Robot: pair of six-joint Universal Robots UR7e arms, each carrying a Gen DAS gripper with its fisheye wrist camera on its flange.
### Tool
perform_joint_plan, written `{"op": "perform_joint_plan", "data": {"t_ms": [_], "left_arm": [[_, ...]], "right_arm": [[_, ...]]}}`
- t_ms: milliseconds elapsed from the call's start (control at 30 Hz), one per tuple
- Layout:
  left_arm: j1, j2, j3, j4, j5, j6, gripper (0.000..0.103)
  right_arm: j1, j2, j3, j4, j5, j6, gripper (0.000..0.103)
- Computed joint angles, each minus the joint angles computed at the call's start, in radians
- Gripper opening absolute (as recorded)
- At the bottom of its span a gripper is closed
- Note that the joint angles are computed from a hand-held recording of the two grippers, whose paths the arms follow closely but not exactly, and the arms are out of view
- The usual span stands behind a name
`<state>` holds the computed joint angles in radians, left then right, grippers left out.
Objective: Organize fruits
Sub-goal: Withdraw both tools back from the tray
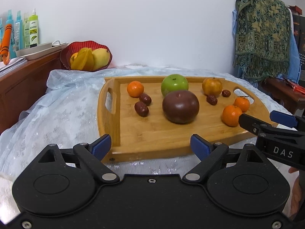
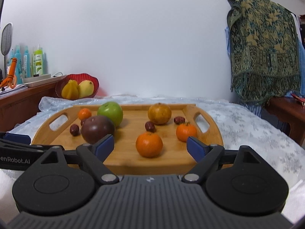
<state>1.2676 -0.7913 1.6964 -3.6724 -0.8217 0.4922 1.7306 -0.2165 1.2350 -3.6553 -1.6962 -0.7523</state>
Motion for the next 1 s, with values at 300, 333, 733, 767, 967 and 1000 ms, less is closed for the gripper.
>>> {"op": "perform_joint_plan", "data": {"t_ms": [300, 333, 733, 767, 967, 1000], "left_arm": [[0.001, -0.004, 0.022, -0.003, 0.014, -0.024, 0.092], [0.001, -0.005, 0.026, -0.003, 0.014, -0.029, 0.092], [0.003, -0.01, 0.051, 0.017, 0.034, -0.065, 0.093], [0.003, -0.01, 0.051, 0.021, 0.037, -0.07, 0.093], [0.007, -0.012, 0.052, 0.048, 0.05, -0.11, 0.095], [0.007, -0.012, 0.05, 0.05, 0.052, -0.115, 0.096]], "right_arm": [[-0.004, -0.01, 0.029, -0.014, -0.016, 0.017, 0.092], [-0.004, -0.01, 0.032, -0.016, -0.018, 0.02, 0.092], [-0.004, -0.012, 0.053, -0.02, -0.039, 0.015, 0.094], [-0.004, -0.012, 0.053, -0.019, -0.041, 0.015, 0.095], [-0.001, -0.004, 0.039, -0.007, -0.073, 0.018, 0.095], [0.0, -0.002, 0.035, -0.005, -0.08, 0.019, 0.095]]}}
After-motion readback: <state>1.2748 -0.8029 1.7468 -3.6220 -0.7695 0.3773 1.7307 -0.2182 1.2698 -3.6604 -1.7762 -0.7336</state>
